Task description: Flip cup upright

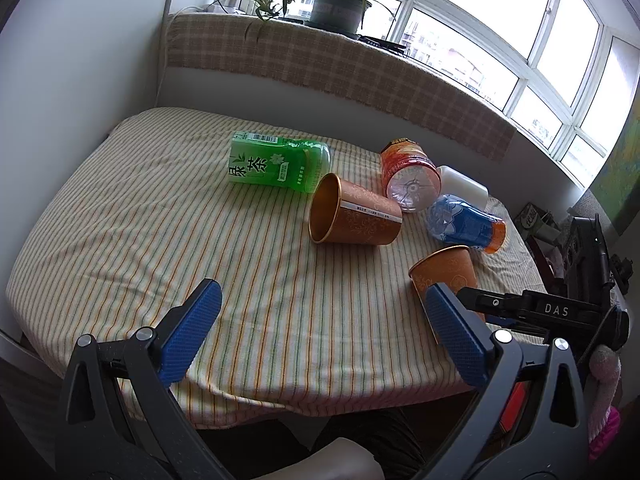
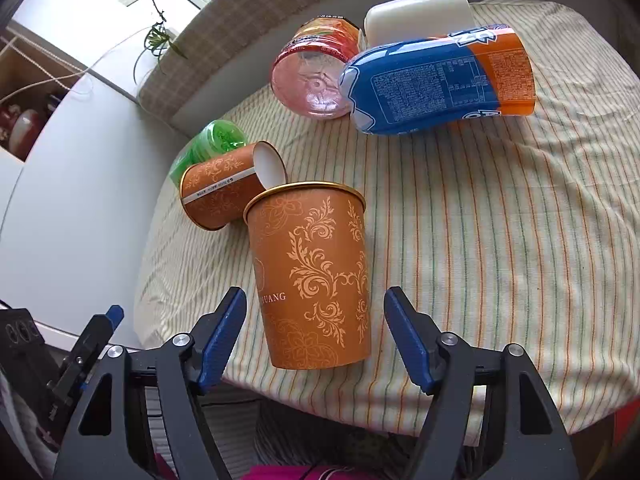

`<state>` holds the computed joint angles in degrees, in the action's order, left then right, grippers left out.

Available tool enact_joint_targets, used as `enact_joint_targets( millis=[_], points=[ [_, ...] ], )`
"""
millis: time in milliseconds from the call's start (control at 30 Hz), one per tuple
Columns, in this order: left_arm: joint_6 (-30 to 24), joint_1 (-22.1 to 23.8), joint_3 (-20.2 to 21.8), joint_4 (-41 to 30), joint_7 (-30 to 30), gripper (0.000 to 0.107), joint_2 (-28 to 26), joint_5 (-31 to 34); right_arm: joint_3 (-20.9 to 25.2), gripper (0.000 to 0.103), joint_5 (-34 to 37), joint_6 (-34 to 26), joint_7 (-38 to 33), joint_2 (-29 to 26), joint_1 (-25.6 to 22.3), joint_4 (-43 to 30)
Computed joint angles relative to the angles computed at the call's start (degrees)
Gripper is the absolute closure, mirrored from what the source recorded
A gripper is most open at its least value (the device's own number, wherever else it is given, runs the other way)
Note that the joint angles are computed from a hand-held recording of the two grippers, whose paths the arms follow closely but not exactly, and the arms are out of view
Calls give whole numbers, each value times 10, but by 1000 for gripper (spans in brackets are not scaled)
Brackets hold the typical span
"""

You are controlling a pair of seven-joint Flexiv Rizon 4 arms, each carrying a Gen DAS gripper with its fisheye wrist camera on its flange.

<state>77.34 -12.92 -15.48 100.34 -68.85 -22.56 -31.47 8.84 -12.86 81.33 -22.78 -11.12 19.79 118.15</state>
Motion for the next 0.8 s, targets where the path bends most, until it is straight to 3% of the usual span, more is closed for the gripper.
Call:
enact_joint_targets(
  millis=[67,133,200,300,567,800],
  points=[
    [-21,0,-6,-15,-5,4,-10,-5,-46,32,-100,3,65,27,30,34],
    [-51,9,-25,-27,5,4,-19,-32,-88,32,-257,-3,168,59,44,69],
    [-89,12,-37,-43,12,4,-29,-58,-92,32,-377,-48,247,90,37,87],
    [-145,8,-43,-73,10,7,-48,-92,-71,30,-452,-76,315,123,10,111],
    [-259,-11,-40,-156,-36,12,-111,-132,-10,30,-490,-87,438,189,-73,178],
    [-306,-26,-38,-211,-73,15,-154,-131,35,30,-439,-105,449,224,-117,219]
  ],
)
